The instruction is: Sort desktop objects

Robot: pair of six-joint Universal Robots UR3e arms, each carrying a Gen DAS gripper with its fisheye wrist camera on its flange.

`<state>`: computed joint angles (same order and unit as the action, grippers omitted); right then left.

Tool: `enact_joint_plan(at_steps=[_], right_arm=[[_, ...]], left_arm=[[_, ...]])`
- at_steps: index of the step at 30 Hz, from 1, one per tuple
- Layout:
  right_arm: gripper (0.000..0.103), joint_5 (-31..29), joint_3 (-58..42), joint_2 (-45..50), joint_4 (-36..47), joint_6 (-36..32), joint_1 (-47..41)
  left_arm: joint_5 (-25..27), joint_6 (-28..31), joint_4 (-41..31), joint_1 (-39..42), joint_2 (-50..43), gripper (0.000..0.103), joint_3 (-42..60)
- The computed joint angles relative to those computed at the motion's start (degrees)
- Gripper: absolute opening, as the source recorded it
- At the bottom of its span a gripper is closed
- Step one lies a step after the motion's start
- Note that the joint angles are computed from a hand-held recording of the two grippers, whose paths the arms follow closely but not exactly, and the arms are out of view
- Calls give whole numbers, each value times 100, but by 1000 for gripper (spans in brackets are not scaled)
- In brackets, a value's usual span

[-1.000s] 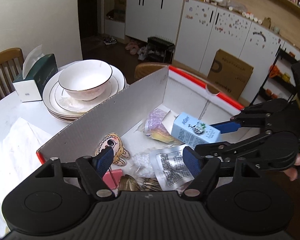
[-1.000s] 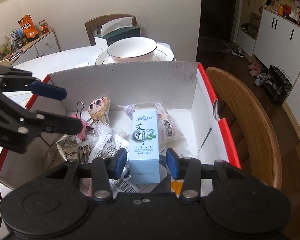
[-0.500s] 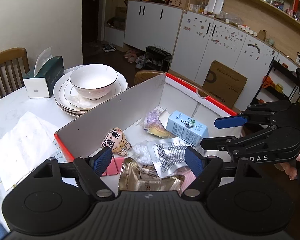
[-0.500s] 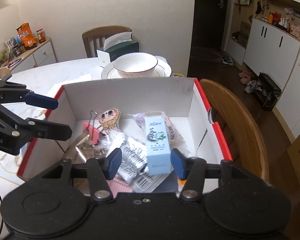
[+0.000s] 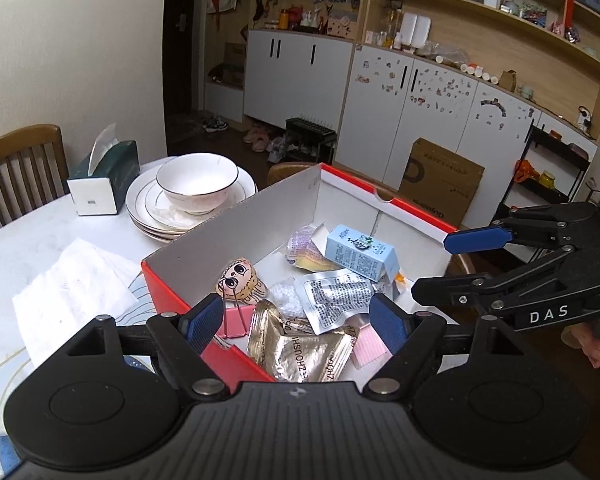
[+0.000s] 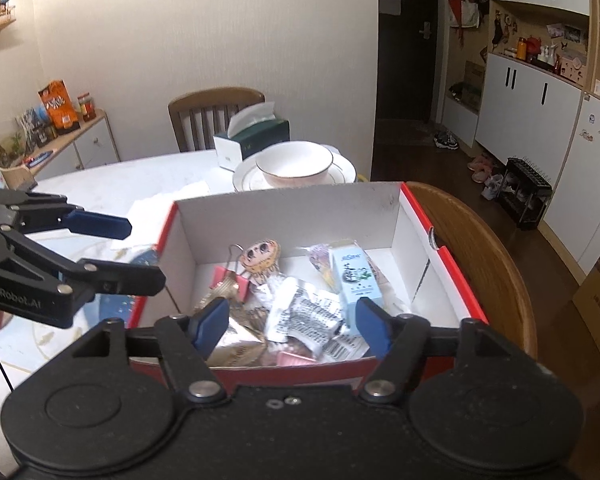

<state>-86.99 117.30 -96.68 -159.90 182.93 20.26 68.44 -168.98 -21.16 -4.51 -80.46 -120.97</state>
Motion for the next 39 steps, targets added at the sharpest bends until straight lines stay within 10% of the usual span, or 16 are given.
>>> enact_joint_plan(at_steps=[11, 15, 39], right_arm=[[97, -513, 353, -321, -625, 598, 657], [99, -754, 401, -352, -762, 726, 880], [102, -1847, 445, -444, -656, 1461, 1786]], left_arm=[[-489, 315, -440, 487, 1208, 86, -741], [-519, 366, -513, 597, 1450, 103, -909], [-309, 780, -1494, 730, 2707, 103, -1340]])
